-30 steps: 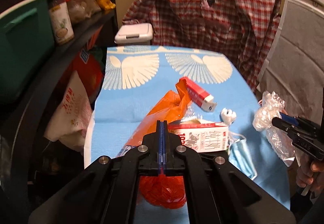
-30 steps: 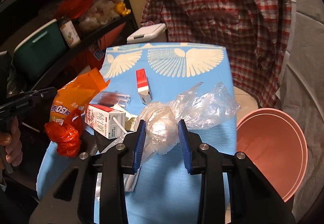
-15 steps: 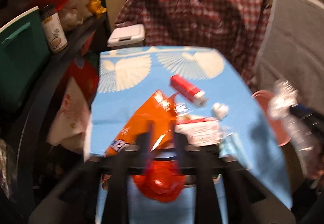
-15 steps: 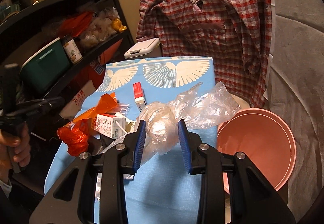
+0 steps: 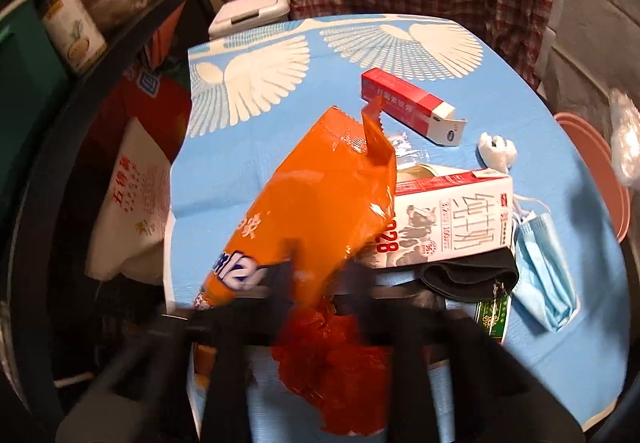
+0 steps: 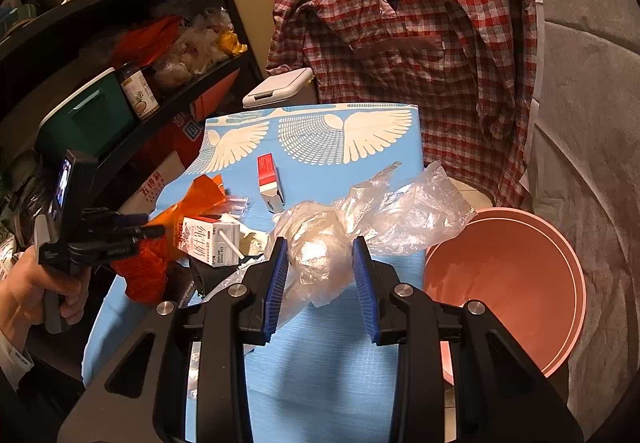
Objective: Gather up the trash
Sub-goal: 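Lift both held items and carry them over the pink bin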
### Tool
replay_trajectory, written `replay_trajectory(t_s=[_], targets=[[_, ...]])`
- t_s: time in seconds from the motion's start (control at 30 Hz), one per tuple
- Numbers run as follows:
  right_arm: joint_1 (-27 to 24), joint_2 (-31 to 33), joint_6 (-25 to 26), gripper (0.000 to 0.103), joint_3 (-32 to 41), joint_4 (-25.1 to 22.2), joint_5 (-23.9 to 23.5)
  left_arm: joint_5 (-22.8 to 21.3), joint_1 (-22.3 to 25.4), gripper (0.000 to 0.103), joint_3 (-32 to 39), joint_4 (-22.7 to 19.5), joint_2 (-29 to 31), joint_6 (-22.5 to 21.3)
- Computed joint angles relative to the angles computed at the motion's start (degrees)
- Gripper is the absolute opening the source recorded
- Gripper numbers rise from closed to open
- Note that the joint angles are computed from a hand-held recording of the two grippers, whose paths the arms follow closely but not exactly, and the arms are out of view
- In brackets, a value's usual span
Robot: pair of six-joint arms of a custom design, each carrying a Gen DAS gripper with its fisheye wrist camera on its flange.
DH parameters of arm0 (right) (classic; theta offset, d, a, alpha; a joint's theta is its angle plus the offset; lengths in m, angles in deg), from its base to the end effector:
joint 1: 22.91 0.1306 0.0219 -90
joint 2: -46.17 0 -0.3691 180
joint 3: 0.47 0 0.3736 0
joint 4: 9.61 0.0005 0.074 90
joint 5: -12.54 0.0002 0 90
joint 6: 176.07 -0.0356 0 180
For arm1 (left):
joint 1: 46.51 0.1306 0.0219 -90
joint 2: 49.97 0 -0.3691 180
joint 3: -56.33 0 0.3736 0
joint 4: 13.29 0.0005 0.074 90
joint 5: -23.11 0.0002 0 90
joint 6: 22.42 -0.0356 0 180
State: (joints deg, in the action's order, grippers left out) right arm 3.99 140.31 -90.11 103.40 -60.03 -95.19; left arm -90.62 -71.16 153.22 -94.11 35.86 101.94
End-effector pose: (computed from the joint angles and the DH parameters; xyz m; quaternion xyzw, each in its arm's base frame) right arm 0.4399 0.2347 0.4914 -0.2410 0.8674 0.2449 0.3599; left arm 0.3679 -0.1536 0.4703 -0.1175 0.9569 0.0915 0.2493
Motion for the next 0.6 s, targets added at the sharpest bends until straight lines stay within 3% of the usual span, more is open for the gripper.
replay_trajectory(t_s=[0.2, 0.6], targets=[[-0.33, -0.33, -0.51, 0.034, -0.22, 0.42, -0.05, -3.06, 0.24, 0.0, 0.16, 1.87, -2.34, 2.13], [-2.59, -2.25, -1.64, 0.034, -1.14, 1.65, 0.3, -10.32, -4.63, 0.0, 4.2, 6.64, -5.23, 5.15]])
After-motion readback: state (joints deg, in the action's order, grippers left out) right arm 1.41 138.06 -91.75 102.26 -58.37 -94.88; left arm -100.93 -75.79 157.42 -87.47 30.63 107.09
